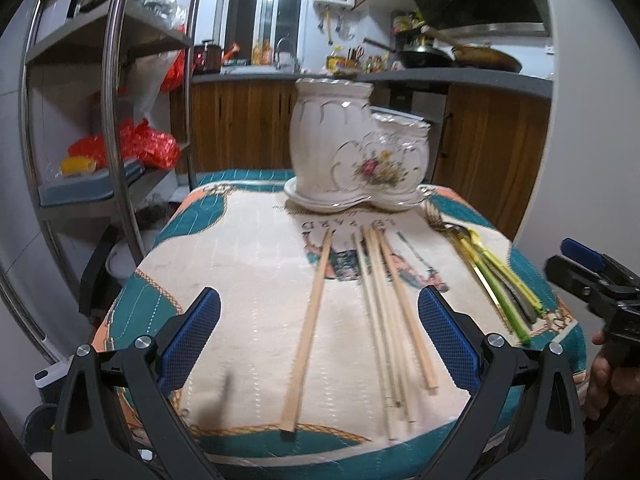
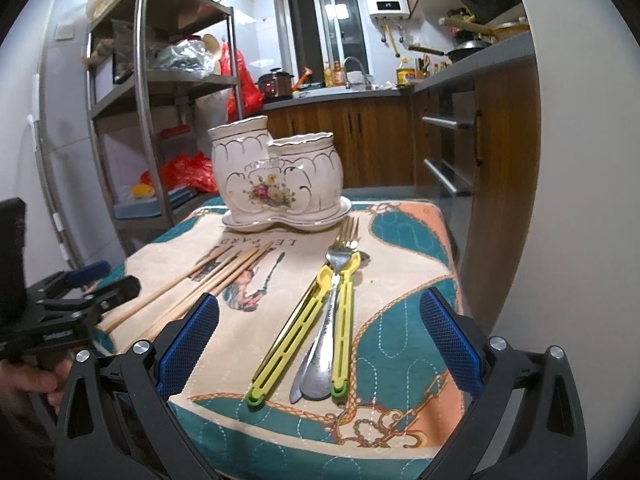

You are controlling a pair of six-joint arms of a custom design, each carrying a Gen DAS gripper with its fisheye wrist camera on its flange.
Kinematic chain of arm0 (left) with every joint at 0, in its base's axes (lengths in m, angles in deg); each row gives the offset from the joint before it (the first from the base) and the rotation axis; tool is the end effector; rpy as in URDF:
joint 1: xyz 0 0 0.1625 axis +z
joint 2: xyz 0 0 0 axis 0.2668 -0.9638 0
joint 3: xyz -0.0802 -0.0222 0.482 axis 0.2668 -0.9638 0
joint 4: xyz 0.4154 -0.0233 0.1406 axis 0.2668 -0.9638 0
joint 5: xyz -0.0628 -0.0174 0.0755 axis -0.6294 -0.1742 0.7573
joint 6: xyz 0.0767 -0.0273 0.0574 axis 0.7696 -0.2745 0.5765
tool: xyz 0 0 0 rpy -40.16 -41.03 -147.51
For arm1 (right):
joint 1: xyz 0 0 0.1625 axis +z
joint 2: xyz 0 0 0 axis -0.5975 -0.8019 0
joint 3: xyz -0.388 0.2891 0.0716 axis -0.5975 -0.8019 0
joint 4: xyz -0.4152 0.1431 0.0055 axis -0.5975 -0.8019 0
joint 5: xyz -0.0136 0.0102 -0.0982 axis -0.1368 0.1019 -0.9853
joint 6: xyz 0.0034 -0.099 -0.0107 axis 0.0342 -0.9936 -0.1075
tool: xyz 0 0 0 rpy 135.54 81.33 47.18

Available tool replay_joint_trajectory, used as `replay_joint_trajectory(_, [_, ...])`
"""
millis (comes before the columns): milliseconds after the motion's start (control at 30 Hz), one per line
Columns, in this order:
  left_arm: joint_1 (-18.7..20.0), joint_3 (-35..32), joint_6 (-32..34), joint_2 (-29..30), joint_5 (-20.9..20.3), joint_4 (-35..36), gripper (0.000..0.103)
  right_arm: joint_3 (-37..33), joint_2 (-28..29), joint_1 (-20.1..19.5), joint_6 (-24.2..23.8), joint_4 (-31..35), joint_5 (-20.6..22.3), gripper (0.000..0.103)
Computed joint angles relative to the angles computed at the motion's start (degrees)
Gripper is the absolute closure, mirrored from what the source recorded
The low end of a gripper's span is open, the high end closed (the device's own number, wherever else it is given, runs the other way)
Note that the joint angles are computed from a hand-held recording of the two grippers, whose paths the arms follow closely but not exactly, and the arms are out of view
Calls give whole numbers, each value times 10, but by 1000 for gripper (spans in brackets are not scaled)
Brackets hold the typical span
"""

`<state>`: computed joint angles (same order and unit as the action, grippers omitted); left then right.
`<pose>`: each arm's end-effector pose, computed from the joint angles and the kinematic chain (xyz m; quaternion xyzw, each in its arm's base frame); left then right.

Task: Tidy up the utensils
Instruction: 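Grasp one wooden chopstick with the left tool while the right tool grasps a yellow spoon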

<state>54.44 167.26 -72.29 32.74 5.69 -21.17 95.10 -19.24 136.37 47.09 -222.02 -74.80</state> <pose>-0.0661 -0.6790 0.1205 0.3171 0.8332 -0.3969 0.2183 0.2034 -0.6395 0.0391 0.1666 -0.8114 0.4957 0.2611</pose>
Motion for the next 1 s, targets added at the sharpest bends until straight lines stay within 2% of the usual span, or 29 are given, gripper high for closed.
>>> replay_joint_trajectory(167, [5,-48,1,23,-26,49,30,-4,-2,0,1,10,-7,9])
replay_joint_trajectory(233, [6,-77,0,39,-37,81,38,-10,-2,2,1,22,-22,19])
replay_joint_trajectory(300, [7,-108,-1,57,-48,117,45,-13,-4,1,9,38,-31,35])
replay_joint_trajectory(367, [8,-141,-4,75,-53,157,52,-14,-8,1,16,51,-35,43])
replay_joint_trajectory(433, [9,-174,-3,94,-59,196,60,-17,-10,1,14,60,-43,43])
replay_joint_trajectory(600, [7,-232,0,125,-68,256,69,-29,-18,0,20,110,-69,53])
replay_joint_trajectory(767, [6,-253,7,136,-80,280,79,-40,-37,-7,46,211,-69,63])
replay_joint_trajectory(833, [7,-260,7,138,-82,288,79,-47,-42,-9,53,253,-67,67])
replay_joint_trajectory(1000, [8,-266,4,138,-86,293,83,-60,-52,-13,79,308,-62,93])
